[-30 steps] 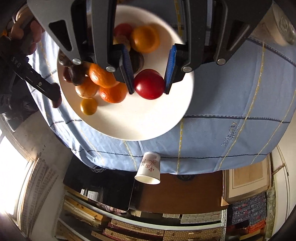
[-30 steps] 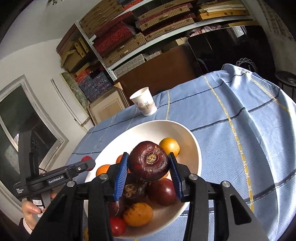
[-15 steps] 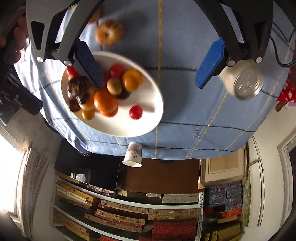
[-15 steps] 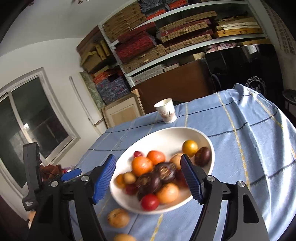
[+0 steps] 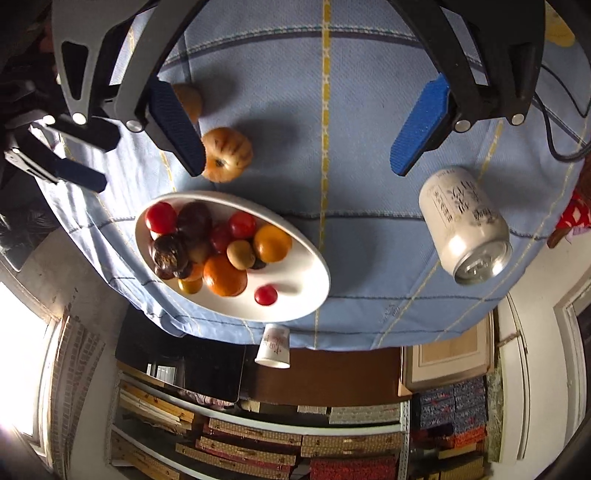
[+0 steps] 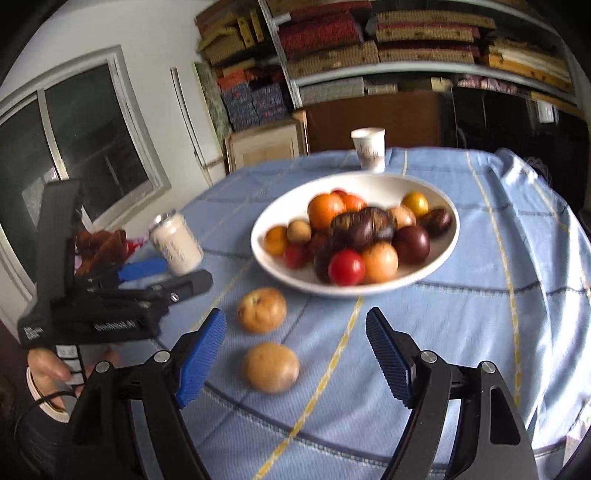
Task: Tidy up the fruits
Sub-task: 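Grasp a tan round fruit with the right tool while the left returns to the pile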
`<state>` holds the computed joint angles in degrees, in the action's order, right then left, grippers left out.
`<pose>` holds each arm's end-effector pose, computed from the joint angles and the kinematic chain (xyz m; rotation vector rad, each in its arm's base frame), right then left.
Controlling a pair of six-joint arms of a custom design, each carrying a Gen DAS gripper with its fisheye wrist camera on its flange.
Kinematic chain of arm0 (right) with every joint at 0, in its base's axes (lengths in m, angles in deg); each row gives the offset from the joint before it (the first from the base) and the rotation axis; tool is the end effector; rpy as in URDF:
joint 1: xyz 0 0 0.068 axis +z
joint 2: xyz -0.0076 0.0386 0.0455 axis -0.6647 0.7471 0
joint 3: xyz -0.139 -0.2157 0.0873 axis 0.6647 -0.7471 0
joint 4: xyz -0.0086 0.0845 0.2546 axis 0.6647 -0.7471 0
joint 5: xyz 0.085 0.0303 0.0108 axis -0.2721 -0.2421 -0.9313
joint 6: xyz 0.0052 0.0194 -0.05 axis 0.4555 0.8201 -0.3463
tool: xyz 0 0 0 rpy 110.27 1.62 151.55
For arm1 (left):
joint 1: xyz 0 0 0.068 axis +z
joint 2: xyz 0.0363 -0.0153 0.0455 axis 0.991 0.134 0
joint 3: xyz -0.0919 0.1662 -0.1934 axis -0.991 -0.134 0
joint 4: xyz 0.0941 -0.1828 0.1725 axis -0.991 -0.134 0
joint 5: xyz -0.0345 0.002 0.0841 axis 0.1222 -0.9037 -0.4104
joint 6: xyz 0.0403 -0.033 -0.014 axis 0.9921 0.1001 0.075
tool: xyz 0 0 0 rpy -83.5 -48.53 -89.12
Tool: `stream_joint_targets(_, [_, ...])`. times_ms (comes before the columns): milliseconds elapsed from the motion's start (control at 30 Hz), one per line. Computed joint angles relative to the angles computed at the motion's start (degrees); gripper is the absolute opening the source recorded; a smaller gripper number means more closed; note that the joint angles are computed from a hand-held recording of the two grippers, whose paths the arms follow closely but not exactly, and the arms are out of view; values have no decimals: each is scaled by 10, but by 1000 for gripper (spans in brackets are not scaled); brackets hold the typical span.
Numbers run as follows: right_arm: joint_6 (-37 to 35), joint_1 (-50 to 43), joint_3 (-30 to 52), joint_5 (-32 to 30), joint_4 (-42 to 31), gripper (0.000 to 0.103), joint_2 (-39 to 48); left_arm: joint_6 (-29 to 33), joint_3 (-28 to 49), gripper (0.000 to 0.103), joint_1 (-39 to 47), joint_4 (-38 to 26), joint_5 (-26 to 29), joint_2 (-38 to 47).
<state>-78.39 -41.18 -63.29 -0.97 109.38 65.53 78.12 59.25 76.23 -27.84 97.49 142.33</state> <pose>0.2456 0.0138 0.1061 -0.1243 2.2656 0.4101 0.3108 -0.0406 0.1261 0.3318 2.3275 -0.2593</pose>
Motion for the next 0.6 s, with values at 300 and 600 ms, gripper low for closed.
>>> stream_joint_targets(300, [-50,57,31,34,-49,79,54,6,-28,98,6,25,-31,-14])
stream_joint_targets(600, [-57,100,35,84,-42,79,76,7,-18,98,7,15,-37,-3])
